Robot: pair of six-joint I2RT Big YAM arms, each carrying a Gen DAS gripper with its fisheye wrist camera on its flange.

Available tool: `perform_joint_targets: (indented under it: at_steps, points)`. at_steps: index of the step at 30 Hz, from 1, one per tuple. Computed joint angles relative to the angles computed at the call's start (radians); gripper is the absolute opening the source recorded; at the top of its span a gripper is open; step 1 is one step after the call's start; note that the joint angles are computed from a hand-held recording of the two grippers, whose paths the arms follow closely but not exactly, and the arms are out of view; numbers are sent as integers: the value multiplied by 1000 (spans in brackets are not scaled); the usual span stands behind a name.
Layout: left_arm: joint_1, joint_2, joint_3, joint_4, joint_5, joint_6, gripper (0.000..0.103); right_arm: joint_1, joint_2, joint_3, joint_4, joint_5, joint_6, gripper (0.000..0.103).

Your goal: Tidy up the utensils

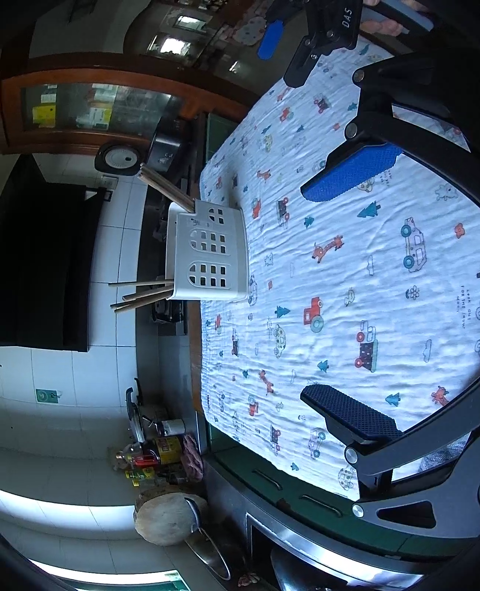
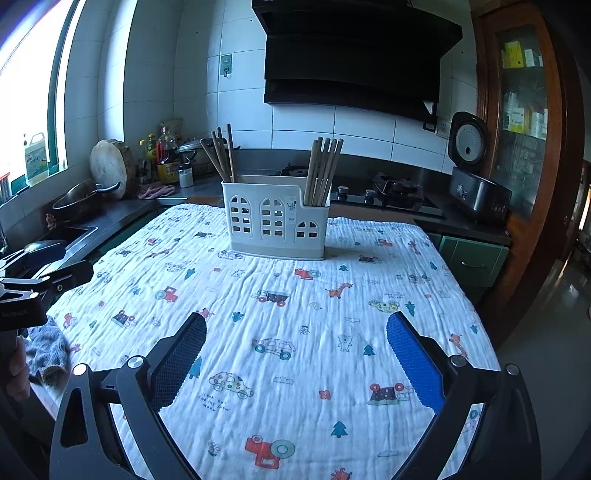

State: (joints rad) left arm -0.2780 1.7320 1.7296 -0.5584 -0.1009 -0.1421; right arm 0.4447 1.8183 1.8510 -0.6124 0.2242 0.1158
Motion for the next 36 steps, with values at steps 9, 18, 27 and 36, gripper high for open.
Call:
perform_joint_targets:
  at_steps: [9, 18, 27, 36]
  points:
    - [-1, -1, -11, -10, -9, -4, 98, 4, 6, 8, -7, 2, -5, 95]
    - [-2, 0, -16, -12, -16, 12, 98, 4, 7, 13, -6, -5, -8, 95]
    - [-7, 3, -16, -15, -17, 21, 98, 4, 10, 17, -11, -16, -10, 95]
    - [-6, 4, -17, -18, -21, 16, 98, 8, 16, 21, -17, -13, -9, 95]
